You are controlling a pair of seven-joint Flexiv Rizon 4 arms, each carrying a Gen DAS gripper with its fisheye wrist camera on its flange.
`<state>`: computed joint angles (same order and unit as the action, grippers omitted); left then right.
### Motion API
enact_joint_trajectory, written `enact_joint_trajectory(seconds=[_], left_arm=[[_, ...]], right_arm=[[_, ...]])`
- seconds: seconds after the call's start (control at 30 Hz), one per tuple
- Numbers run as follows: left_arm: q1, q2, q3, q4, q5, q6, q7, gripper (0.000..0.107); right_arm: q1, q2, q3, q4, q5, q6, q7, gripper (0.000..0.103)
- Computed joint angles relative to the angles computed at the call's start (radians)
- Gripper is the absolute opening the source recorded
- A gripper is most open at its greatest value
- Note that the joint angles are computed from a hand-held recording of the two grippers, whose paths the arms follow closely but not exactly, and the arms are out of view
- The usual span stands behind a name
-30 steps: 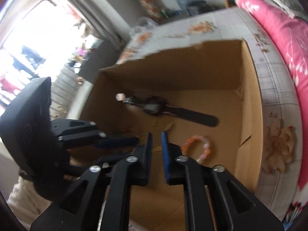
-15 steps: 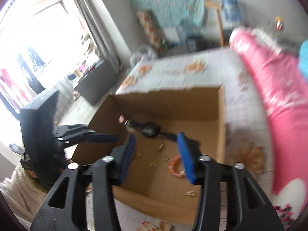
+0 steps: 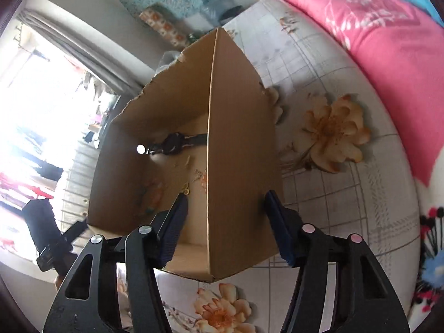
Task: Organize jewelry
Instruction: 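Withdraw both open tools from the box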
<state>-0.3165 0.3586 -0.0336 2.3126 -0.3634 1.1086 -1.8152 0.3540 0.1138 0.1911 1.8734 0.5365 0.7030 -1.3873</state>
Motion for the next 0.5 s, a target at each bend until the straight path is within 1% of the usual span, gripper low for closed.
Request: enact_joint_trajectory(seconds=[0.1, 0.2, 0.27, 0.43, 0.5], left_arm=[[0.024, 0.015, -0.027, 0.001, 0.056, 0.0, -0.055, 0.097], [0.017, 0.017, -0.036, -0.005, 0.07, -0.006, -0.085, 0.097], [0.005, 0.037, -0.034, 0.006, 0.075, -0.016, -0.094, 0.097], [-0.016, 0.106, -0.046, 0.05, 0.1, -0.029, -0.143, 0.097], [-0.019, 0.129, -0.058, 0.065, 0.119, -0.029, -0.168, 0.097]], right_arm=[[0.0, 0.023, 0.007, 0.023, -0.001, 0.007, 0.021, 0.056], [0.007, 0.038, 0.022, 0.044, -0.058, 0.016, 0.052, 0.056], [0.013, 0.062, 0.032, 0.067, -0.1, 0.017, 0.079, 0.056], [0.032, 0.13, 0.042, 0.136, -0.132, 0.035, 0.116, 0.056], [0.041, 0.147, 0.047, 0.163, -0.15, 0.058, 0.126, 0.056]])
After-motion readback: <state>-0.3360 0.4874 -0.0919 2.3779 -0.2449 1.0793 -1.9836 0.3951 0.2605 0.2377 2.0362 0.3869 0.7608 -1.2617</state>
